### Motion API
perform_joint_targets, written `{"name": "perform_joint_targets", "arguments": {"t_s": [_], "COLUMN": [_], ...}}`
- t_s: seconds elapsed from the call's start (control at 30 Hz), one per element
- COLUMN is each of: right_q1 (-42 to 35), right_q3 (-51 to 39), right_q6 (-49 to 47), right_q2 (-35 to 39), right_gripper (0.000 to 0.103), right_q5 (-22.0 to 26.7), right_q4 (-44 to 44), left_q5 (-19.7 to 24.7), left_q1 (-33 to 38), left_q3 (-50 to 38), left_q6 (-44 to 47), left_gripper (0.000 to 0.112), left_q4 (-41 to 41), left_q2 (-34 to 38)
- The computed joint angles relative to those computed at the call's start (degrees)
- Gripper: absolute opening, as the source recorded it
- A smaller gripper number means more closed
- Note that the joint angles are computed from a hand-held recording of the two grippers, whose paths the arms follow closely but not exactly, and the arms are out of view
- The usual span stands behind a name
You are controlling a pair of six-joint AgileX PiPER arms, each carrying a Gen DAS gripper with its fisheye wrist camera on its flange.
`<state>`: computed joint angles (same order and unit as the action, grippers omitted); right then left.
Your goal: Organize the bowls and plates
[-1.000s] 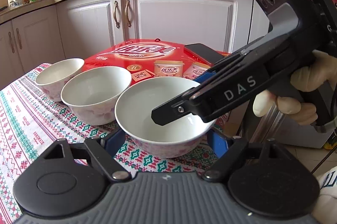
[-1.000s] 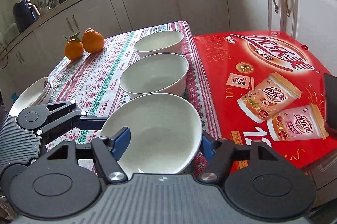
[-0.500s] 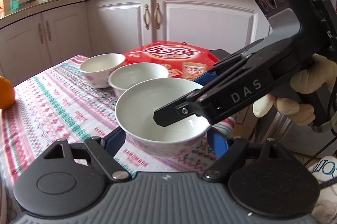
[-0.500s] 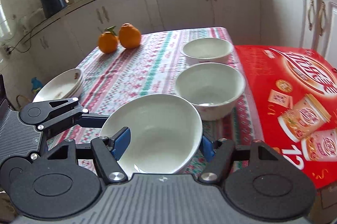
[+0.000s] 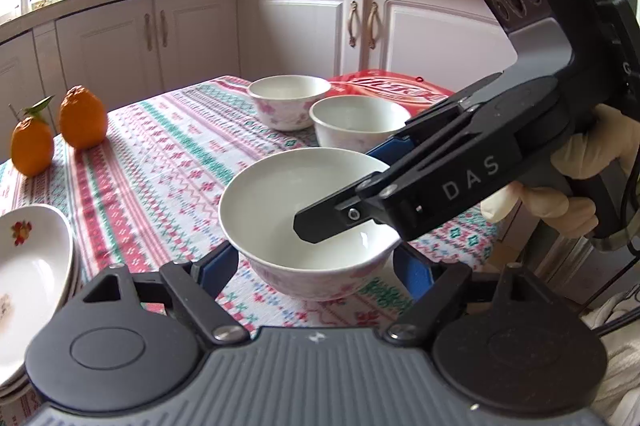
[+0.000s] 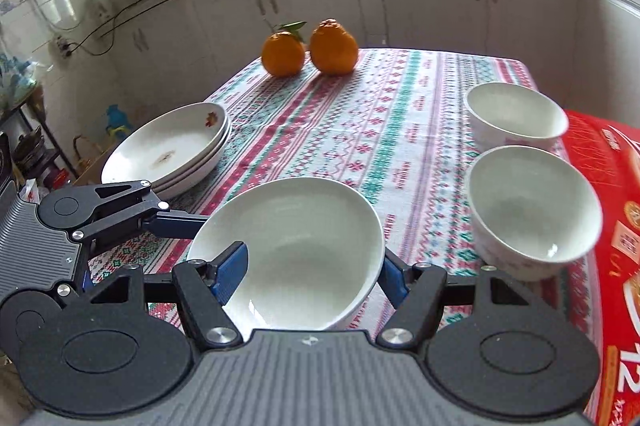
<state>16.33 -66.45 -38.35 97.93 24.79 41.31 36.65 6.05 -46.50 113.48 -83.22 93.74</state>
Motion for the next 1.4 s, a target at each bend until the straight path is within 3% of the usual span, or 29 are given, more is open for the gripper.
{"name": "perform_joint_targets", "arguments": {"t_s": [0.7, 0.8, 0.83, 0.93, 1.0, 1.2, 1.4], "right_q1": [1.77, 1.23, 1.21, 1.62, 1.38, 1.2, 1.23], "right_q3": [-6.56, -6.34, -6.06, -4.39, -3.58, -0.21, 4.86], "right_q6": [4.13, 1.3, 0.62, -0.35, -1.19, 1.13, 8.45], "right_q2": [5.79, 5.86, 5.65, 4.18, 3.21, -0.05, -4.66], "right_gripper": [0.074, 0.082, 0.089, 0.101, 0.103, 0.103, 0.103], "right_q5": [0.88, 1.4, 1.24, -1.22, -1.96, -4.95, -9.37], "right_q4": [-4.22, -0.88, -0.1, 0.37, 1.12, -1.33, -10.64], "left_q5": [-0.07, -0.09, 0.13, 1.05, 1.62, 3.32, 5.11], "left_q1": [2.37, 2.27, 2.33, 2.83, 3.32, 4.77, 4.39], "left_q3": [-1.87, -1.49, -1.7, -2.05, -1.99, -1.63, -3.91], "left_q6": [2.5, 2.8, 2.23, 0.41, -1.03, -4.77, -10.45], "left_gripper": [0.084, 0.086, 0.09, 0.094, 0.095, 0.095, 0.095], "left_q4": [-1.14, -1.05, -0.29, 1.43, 2.96, 6.21, 12.13], "left_q2": [3.46, 3.19, 3.25, 2.96, 2.29, -0.6, -2.68]}}
